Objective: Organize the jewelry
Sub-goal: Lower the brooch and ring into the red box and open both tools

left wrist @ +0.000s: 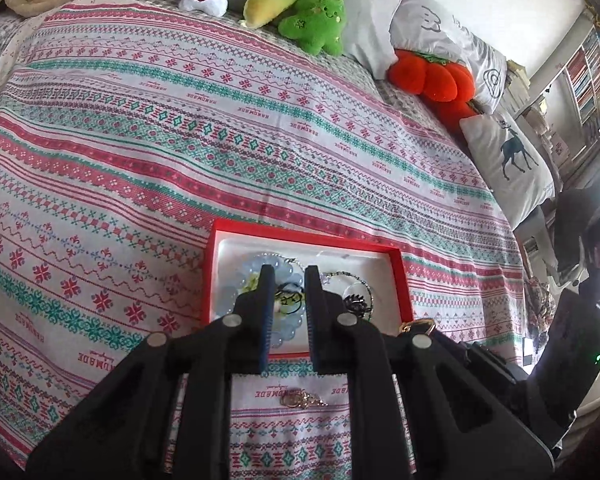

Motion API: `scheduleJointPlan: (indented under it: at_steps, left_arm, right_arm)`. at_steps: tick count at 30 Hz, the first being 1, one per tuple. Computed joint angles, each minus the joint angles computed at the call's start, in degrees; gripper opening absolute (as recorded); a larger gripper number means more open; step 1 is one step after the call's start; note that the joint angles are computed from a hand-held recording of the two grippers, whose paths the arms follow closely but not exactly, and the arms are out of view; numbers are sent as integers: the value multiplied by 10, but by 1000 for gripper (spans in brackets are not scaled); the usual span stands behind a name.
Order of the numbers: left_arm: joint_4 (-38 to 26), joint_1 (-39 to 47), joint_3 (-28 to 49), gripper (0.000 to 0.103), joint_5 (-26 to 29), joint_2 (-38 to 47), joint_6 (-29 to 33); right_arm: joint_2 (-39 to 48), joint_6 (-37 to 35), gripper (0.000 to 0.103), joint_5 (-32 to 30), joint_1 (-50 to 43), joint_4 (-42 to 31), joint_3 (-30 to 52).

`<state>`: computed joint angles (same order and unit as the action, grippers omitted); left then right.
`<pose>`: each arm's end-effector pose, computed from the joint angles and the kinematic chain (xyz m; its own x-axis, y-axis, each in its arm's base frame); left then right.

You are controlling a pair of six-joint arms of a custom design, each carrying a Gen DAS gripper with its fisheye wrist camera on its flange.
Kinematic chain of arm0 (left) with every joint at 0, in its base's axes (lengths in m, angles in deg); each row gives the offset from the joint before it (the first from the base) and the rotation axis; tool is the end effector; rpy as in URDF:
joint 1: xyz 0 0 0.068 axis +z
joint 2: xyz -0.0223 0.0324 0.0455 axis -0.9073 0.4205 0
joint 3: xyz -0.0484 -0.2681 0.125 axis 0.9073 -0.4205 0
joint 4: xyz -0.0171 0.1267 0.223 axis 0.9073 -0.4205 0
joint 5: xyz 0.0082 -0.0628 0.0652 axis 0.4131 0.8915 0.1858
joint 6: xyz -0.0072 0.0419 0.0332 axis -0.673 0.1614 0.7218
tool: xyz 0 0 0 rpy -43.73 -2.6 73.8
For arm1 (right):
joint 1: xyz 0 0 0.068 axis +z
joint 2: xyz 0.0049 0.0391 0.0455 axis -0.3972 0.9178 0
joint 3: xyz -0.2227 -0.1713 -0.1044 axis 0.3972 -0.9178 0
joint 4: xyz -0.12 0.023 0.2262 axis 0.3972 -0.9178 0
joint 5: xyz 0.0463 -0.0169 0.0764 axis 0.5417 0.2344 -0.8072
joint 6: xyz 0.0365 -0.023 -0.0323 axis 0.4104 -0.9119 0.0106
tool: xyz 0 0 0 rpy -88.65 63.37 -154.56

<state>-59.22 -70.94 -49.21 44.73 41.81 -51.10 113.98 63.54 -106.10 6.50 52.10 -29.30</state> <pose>0.1978 -0.0214 0.1873 -0.6642 -0.5684 -0.4856 -0.3834 0.8166 -0.4316 0.2666 0.1654 0.1955 -0.7182 -0.3987 -0.5703 -0.6136 0.7495 0.2487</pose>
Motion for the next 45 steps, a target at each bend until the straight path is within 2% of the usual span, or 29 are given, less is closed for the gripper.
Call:
scheduleJointPlan:
  at_steps: [13,19,34,45]
  left_arm:
    - [-18,-3,-2,18,17,-27,-8]
    - [-35,-16,-1,18,11,-48,-12]
    - [-83,-89,-6,18,-10,-93,-45]
    - [-103,-170,4,18,-37,-45,-76]
  right_arm:
    - [52,3,24,-1,1,2,30]
    - [29,10,32,2,-10,18,19]
    - [-10,32,32,-46,-55,-22,3]
    - [-16,3,32,-20,-47,-48,-12]
